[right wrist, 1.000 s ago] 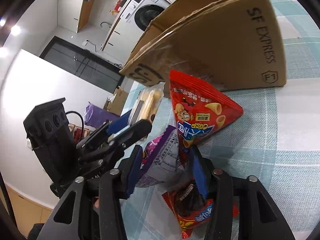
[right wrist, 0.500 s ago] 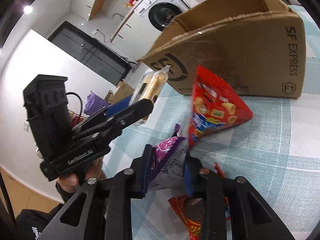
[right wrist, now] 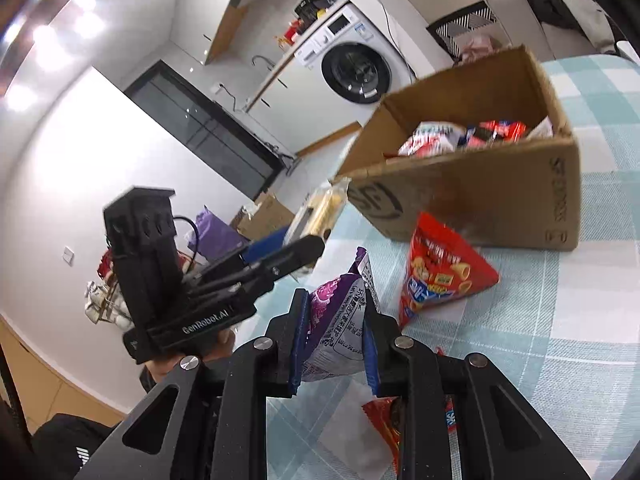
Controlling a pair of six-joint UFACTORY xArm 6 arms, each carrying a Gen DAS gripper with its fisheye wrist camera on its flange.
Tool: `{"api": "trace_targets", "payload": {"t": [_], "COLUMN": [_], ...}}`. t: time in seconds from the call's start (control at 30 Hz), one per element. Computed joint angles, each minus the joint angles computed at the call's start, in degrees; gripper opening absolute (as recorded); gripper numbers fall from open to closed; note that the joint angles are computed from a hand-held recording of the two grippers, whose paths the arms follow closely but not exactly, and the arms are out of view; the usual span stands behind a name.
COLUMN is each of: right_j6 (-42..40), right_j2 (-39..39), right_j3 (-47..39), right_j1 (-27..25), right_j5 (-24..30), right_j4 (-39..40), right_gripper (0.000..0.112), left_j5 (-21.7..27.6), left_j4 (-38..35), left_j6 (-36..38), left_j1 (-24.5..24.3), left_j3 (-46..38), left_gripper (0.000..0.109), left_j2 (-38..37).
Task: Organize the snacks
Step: 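Lift both held snacks and carry them over the box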
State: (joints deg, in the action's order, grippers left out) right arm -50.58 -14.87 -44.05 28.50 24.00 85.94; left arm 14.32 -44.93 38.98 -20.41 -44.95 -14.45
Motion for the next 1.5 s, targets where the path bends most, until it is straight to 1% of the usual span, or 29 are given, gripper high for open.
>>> {"api": "trace_targets", "payload": {"t": [0.1,0.33,0.43,0.5,0.63,0.73,0.97,1.2,1.37,1.4,1.5], "right_j6": [-1.91,-7.12,-8.23,-7.67,-11.40,-11.51,-12.35,-14.39,-12.93,-13.08,-12.54], "right_j2": [-2.05,-4.46,-5.85,-6.99,-8.33,-8.96,-7.22,-5.47,-3.27,-2.71,-1.47], "right_j3": [1.28,1.37,1.69,1.69,0.84,0.08,-3.38,-5.70,-7.36,-7.76,-8.72], "right_j1": [-0.02,-1.38,-1.68,-2.27,-2.78,-2.72,-3.29,-4.63,-5.57,-5.67,-5.87], "right_j5": [-0.90,-2.35,-3.48,-3.86,-5.41,-6.79,-8.32,-9.12,-9.69,-9.86,-10.12], "right_j4": [2.35,8.79,10.54,10.35,14.48,14.73,16.31,20.00,19.20,19.40,18.96], "right_gripper": [0.023,0.023,0.023,0.023,0.023,0.023,0.023,0.023,0.023,0.023,0.024], "left_j5": [-0.20,-0.95,-1.54,-2.17,-2.92,-3.70,-5.17,-5.70,-6.87,-7.11,-6.87], "left_j4": [0.01,0.14,-0.13,-0.14,0.81,1.51,4.17,9.44,12.40,13.90,14.48], "left_j6": [-0.13,-0.65,-0.60,-0.71,-1.83,-2.43,-5.16,-9.81,-12.67,-14.27,-15.14], "left_j1": [-0.44,-1.15,-1.46,-1.86,-2.39,-2.83,-4.12,-4.80,-5.05,-4.98,-4.82], "left_j3": [0.15,0.54,0.38,0.40,-0.42,-1.47,-4.94,-9.18,-11.91,-12.37,-14.67], "left_gripper": [0.055,0.055,0.055,0.055,0.055,0.055,0.055,0.055,0.055,0.055,0.055], "left_j2": [-0.68,-2.37,-2.61,-2.81,-2.29,-1.40,1.03,5.12,8.69,9.40,11.90]}}
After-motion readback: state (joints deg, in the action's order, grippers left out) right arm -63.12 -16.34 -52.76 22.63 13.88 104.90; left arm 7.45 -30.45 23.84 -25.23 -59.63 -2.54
